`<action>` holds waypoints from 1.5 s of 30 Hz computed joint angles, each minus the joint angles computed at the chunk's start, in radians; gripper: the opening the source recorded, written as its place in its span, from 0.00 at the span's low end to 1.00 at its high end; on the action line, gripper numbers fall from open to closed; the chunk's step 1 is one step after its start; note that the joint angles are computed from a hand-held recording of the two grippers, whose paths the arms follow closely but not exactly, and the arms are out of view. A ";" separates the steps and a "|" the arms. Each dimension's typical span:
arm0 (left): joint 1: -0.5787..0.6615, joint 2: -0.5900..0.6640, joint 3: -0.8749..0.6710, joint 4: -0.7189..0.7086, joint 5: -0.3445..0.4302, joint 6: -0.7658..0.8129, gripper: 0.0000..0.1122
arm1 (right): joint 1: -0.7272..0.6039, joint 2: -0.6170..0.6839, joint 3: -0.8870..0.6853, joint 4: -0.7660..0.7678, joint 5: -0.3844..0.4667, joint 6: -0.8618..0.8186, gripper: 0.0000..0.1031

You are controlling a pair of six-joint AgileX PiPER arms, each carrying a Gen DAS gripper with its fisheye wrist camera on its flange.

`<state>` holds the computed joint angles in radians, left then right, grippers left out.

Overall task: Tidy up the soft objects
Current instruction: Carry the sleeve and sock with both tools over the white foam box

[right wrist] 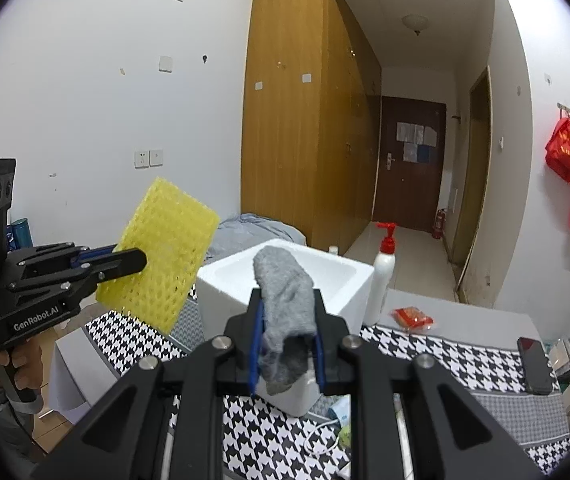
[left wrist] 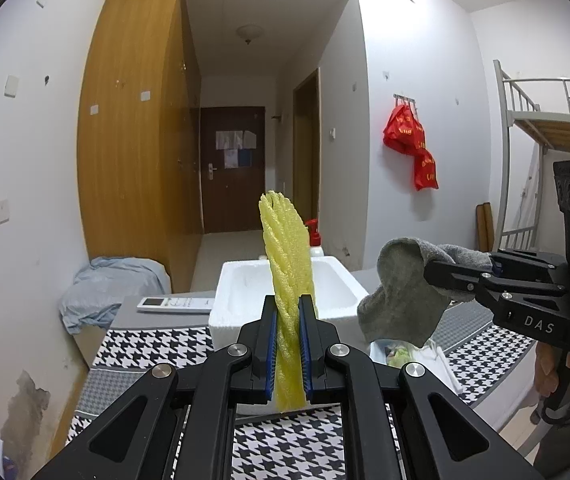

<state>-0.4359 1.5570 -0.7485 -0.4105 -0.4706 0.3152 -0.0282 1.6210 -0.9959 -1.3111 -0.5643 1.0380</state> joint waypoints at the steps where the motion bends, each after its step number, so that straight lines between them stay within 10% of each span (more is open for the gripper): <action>1: 0.003 0.000 -0.007 0.002 0.007 0.000 0.09 | 0.003 -0.001 -0.007 0.000 0.003 0.005 0.24; 45: 0.146 0.120 -0.189 0.016 0.074 0.005 0.09 | 0.088 0.290 -0.421 -0.243 0.067 0.336 0.24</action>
